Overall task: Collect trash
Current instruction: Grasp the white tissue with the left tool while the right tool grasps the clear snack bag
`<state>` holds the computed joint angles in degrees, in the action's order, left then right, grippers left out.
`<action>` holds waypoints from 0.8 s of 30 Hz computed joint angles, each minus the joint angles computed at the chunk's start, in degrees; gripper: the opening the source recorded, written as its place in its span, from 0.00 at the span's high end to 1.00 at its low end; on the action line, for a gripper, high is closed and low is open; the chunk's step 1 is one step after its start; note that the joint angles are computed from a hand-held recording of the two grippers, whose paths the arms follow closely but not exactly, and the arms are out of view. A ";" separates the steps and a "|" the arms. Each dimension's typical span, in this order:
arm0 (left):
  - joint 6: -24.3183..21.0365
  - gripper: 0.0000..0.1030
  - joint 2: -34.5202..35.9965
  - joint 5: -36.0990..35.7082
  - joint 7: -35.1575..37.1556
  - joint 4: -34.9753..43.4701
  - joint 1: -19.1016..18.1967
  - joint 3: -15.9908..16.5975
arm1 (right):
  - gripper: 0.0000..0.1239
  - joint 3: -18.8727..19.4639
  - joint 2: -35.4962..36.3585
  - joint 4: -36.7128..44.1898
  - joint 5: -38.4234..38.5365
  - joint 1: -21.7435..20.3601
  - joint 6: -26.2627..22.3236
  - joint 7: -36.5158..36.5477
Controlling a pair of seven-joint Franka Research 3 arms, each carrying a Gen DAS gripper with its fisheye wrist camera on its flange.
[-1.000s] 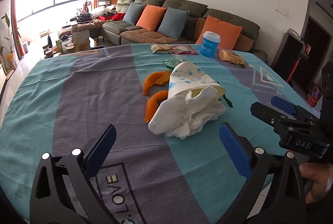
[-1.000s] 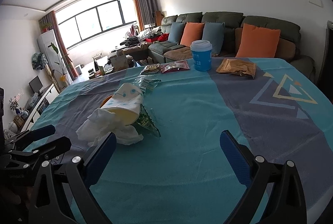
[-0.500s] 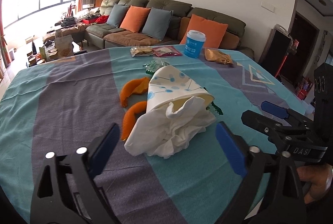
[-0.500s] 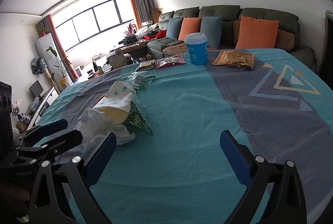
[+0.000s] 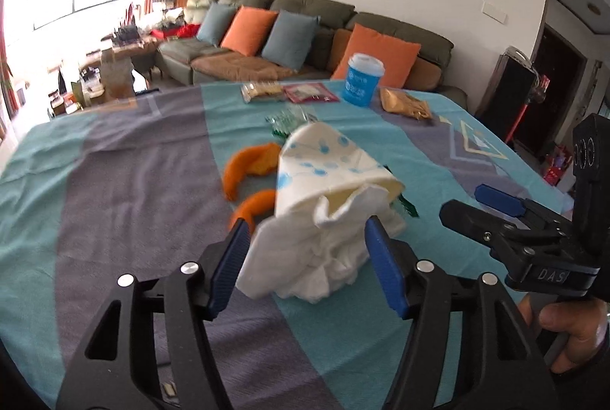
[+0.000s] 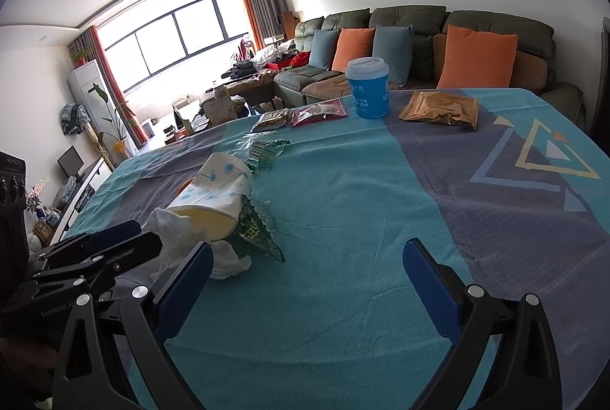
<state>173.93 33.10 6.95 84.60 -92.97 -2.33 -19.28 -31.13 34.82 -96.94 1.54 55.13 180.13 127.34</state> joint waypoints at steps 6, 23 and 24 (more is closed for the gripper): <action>-3.02 0.38 2.01 -0.32 0.85 3.15 -0.42 0.21 | 0.22 0.88 0.02 0.33 -0.08 -0.74 -0.34 -0.35; -8.32 0.95 4.97 -2.26 4.09 7.93 -2.19 0.89 | 0.22 2.73 -0.09 0.75 -1.11 -2.37 -0.80 -0.02; -8.25 0.96 4.94 -2.62 4.54 7.74 -1.85 0.42 | 0.22 2.85 -0.06 0.82 -1.12 -2.50 -0.86 -0.02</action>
